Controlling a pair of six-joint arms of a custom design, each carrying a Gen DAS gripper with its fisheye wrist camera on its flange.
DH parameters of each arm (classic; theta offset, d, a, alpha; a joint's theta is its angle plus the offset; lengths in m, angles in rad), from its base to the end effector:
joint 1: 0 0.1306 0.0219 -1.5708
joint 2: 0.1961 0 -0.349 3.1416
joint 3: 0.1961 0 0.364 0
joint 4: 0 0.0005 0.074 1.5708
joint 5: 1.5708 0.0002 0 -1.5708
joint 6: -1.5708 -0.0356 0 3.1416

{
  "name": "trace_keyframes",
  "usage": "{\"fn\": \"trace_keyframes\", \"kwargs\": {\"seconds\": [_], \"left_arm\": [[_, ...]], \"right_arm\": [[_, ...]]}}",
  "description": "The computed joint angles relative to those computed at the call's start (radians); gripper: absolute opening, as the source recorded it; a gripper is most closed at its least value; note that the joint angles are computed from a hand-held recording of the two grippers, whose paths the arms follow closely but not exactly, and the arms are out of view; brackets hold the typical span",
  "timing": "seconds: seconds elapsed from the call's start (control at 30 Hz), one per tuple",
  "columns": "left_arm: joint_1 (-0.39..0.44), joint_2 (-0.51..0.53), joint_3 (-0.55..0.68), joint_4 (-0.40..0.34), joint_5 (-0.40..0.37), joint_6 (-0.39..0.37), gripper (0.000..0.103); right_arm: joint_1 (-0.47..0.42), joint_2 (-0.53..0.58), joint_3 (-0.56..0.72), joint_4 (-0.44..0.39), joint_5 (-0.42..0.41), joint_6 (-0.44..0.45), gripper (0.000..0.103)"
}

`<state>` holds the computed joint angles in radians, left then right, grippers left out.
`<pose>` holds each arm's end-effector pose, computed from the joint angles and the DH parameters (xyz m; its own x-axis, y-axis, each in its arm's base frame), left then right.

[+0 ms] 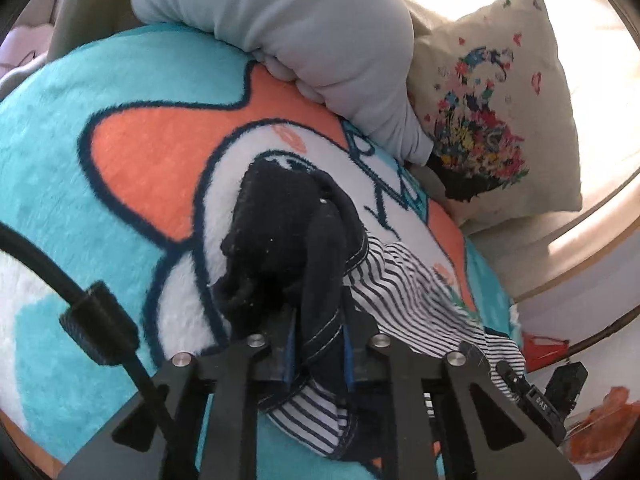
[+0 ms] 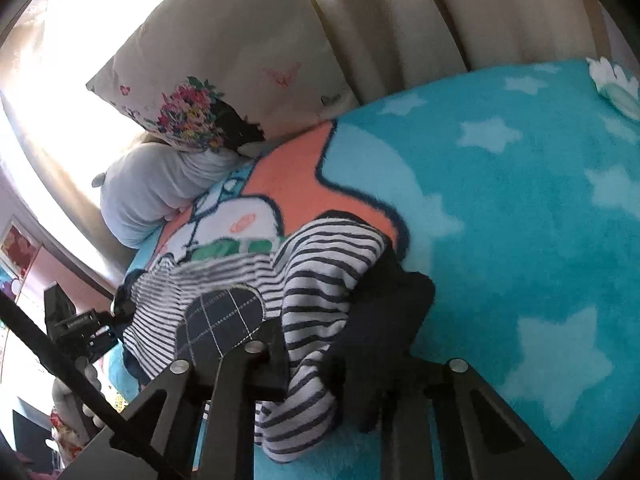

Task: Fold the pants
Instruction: 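Lift and fold the pants leg over with both grippers, then open them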

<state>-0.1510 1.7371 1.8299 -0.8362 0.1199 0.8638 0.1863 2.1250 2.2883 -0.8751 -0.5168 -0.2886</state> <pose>0.5810 -0.0932 0.4165 -0.6144 -0.6701 -0.4166 -0.3552 0.7064 -0.6123 0.6831 0.1461 0.3764 -0.7658 0.1075 -0.6340 -0.3241 0.7870 0.5249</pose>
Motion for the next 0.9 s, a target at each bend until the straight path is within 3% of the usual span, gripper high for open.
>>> {"fn": "trace_keyframes", "kwargs": {"seconds": [0.1,0.27,0.37,0.43,0.47,0.57,0.63,0.7,0.77,0.83,0.9], "left_arm": [[-0.030,-0.004,0.021,-0.032,-0.065,-0.037,0.015],[-0.063,-0.010,0.011,-0.083,-0.104,-0.041,0.015],[-0.067,-0.035,-0.026,-0.066,-0.098,-0.063,0.017],[-0.063,-0.057,-0.058,-0.043,-0.078,-0.073,0.018],[-0.061,-0.071,-0.076,-0.028,-0.068,-0.083,0.018],[-0.057,-0.125,-0.143,0.021,-0.042,-0.114,0.022],[-0.055,-0.157,-0.178,0.042,-0.049,-0.114,0.028],[-0.048,-0.192,-0.209,0.047,-0.090,-0.098,0.031],[-0.035,-0.221,-0.238,0.052,-0.118,-0.079,0.035],[-0.016,-0.248,-0.265,0.051,-0.146,-0.056,0.039],[0.002,-0.277,-0.295,0.050,-0.170,-0.041,0.040]], "right_arm": [[-0.009,0.022,0.070,-0.010,-0.003,-0.008,0.019],[-0.026,0.008,0.038,0.016,-0.003,-0.031,0.022],[-0.034,-0.004,-0.019,0.010,0.088,-0.066,0.034],[-0.051,-0.050,-0.109,0.082,0.060,-0.107,0.036],[-0.055,-0.082,-0.151,0.105,0.095,-0.118,0.038],[-0.045,-0.177,-0.245,0.187,0.219,-0.095,0.039],[-0.028,-0.198,-0.243,0.201,0.222,-0.072,0.039],[0.010,-0.184,-0.184,0.175,0.160,-0.004,0.039],[0.065,-0.132,-0.077,0.098,0.079,0.101,0.039],[0.132,-0.049,0.068,-0.010,0.000,0.217,0.039],[0.209,0.063,0.259,-0.142,-0.022,0.338,0.039]]}}
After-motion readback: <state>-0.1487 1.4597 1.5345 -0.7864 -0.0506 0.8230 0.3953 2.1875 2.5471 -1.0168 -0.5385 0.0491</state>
